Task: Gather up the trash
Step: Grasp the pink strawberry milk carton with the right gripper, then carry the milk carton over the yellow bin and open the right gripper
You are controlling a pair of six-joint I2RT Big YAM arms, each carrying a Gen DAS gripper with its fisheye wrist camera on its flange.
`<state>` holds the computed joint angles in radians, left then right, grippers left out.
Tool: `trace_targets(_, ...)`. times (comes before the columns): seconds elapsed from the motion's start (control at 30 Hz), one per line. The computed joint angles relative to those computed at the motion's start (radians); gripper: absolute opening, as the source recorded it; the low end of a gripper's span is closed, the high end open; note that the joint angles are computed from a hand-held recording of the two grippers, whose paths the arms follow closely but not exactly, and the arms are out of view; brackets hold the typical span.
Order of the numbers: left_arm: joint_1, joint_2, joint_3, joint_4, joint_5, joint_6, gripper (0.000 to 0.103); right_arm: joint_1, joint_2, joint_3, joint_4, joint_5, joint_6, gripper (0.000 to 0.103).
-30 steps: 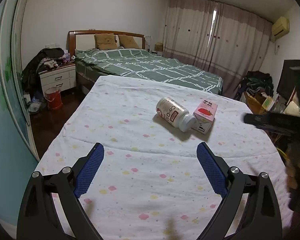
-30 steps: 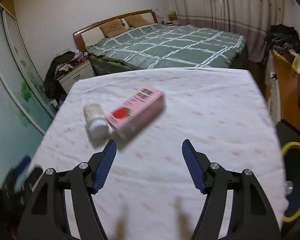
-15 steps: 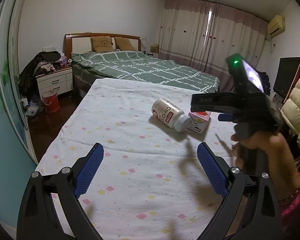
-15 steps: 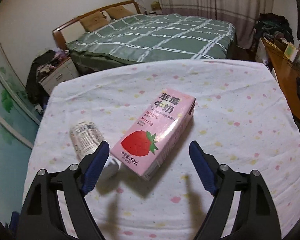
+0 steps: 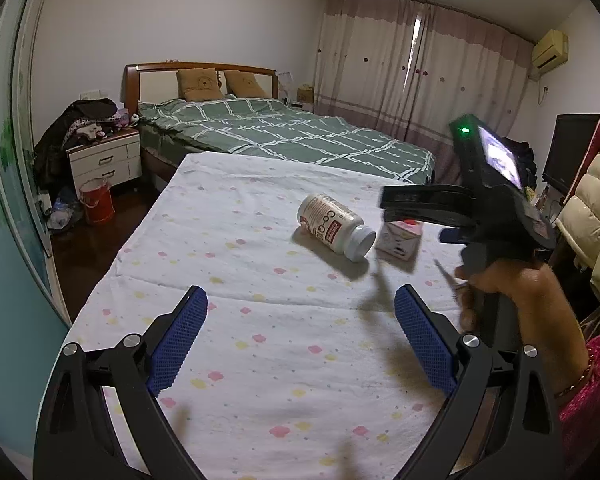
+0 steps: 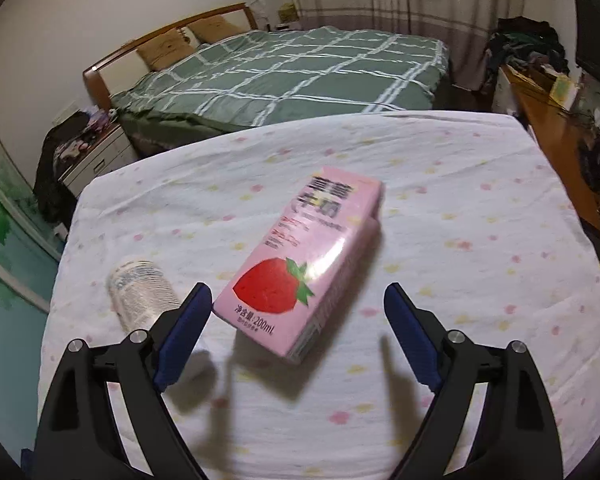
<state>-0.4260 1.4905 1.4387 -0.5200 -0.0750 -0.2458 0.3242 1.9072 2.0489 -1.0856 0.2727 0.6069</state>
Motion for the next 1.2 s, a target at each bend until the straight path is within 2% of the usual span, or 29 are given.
trace_targets(0.17,-0.001,0.008,0.009,-0.013,0.000,0.005,0.093,0.003,-0.018,-0.027,0.023,-0.002,0.002,0.083)
trace_targets(0.27,-0.003,0.007,0.007,-0.008,-0.006,0.010,0.093,0.014,0.004,-0.002,0.011,-0.006,0.001,0.083)
trace_targets(0.4,-0.006,0.007,0.008,-0.010,-0.007,0.012,0.093,0.020,0.042,0.037,-0.027,0.028,0.006,0.083)
trace_targets(0.47,-0.006,0.004,0.004,-0.006,-0.007,0.013,0.093,0.011,0.044,0.030,-0.031,0.024,0.016,0.077)
trace_targets(0.5,-0.007,0.004,0.004,-0.006,-0.006,0.014,0.093,0.005,0.038,0.018,-0.023,0.008,0.015,0.068)
trace_targets(0.57,-0.008,0.004,0.003,-0.008,-0.004,0.016,0.093,-0.004,0.019,-0.011,-0.001,-0.024,0.012,0.056)
trace_targets(0.77,-0.004,0.002,0.000,-0.004,0.000,0.013,0.094,-0.010,-0.143,-0.207,0.145,-0.043,-0.097,0.055)
trace_targets(0.9,-0.004,0.002,0.001,-0.004,-0.002,0.013,0.094,-0.028,-0.321,-0.402,0.251,-0.091,-0.173,0.054)
trace_targets(1.2,-0.005,0.005,0.005,-0.011,-0.006,0.011,0.094,-0.099,-0.630,-0.697,0.316,-0.258,-0.167,0.053)
